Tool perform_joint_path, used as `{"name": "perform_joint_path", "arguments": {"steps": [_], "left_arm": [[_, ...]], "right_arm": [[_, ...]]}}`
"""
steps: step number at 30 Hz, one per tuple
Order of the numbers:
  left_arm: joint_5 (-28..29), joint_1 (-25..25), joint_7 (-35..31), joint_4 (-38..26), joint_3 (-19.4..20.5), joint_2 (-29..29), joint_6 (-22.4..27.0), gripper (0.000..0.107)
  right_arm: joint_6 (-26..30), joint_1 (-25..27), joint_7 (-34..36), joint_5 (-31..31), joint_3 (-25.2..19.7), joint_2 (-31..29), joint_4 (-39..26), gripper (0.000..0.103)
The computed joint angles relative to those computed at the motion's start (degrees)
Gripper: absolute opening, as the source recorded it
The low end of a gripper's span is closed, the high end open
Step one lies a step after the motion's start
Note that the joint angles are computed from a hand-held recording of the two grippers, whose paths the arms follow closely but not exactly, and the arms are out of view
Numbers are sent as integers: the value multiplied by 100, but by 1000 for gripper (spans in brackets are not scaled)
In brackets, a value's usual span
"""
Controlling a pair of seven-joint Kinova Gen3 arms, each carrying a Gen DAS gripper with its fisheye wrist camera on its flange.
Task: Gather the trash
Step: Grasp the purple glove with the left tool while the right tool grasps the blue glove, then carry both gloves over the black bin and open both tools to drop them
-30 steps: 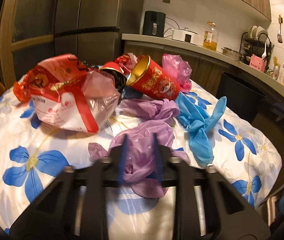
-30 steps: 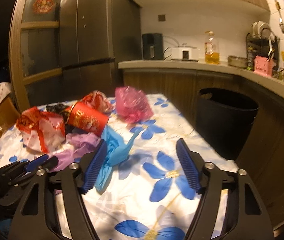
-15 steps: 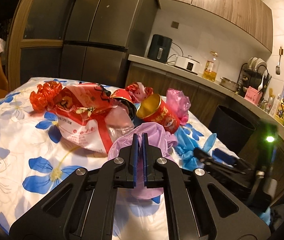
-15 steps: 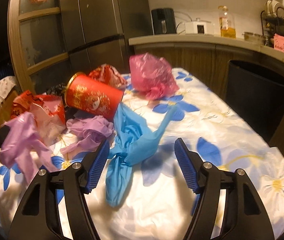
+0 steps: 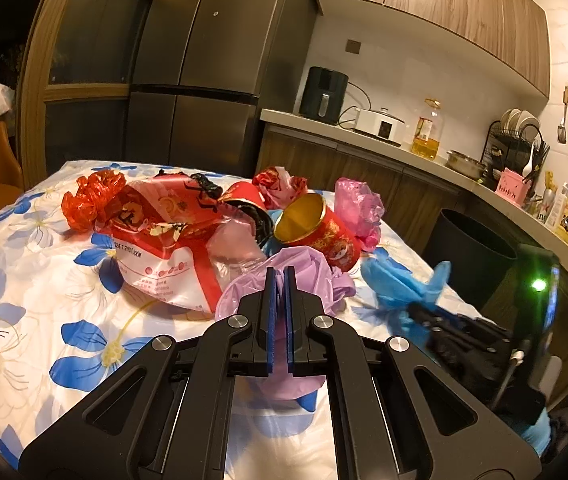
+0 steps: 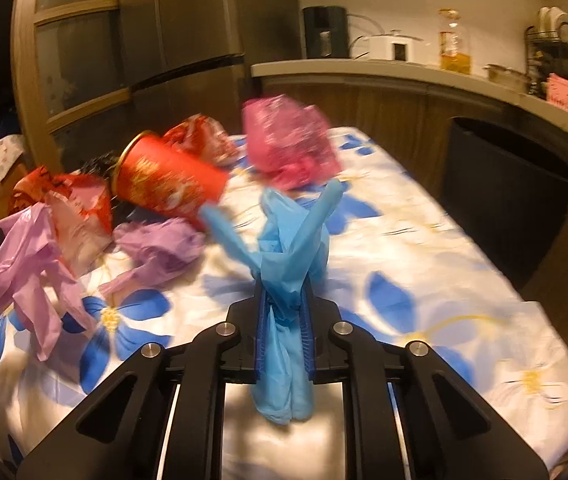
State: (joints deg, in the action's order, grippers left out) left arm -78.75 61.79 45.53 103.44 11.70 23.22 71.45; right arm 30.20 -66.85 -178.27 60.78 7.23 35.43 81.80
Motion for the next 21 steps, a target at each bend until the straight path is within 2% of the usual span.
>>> {"name": "perform_joint_path", "arguments": {"steps": [2, 11, 16, 21], "left_arm": [[-15, -13, -55, -40, 2, -14, -19, 3], [-266, -30, -795, -676, -106, 102, -150, 2], [-427, -92, -1404, -1262, -274, 270, -446, 2], [-465, -177, -2041, -1954, -501, 514, -931, 2]], "right_arm": [[87, -133, -284, 191, 154, -154, 217, 15], [317, -139, -1450, 1404, 49, -784, 888, 14], [474, 34, -1970, 2067, -69, -1133, 1136, 14], [682, 348, -2185, 2491, -231, -1373, 1254, 14]]}}
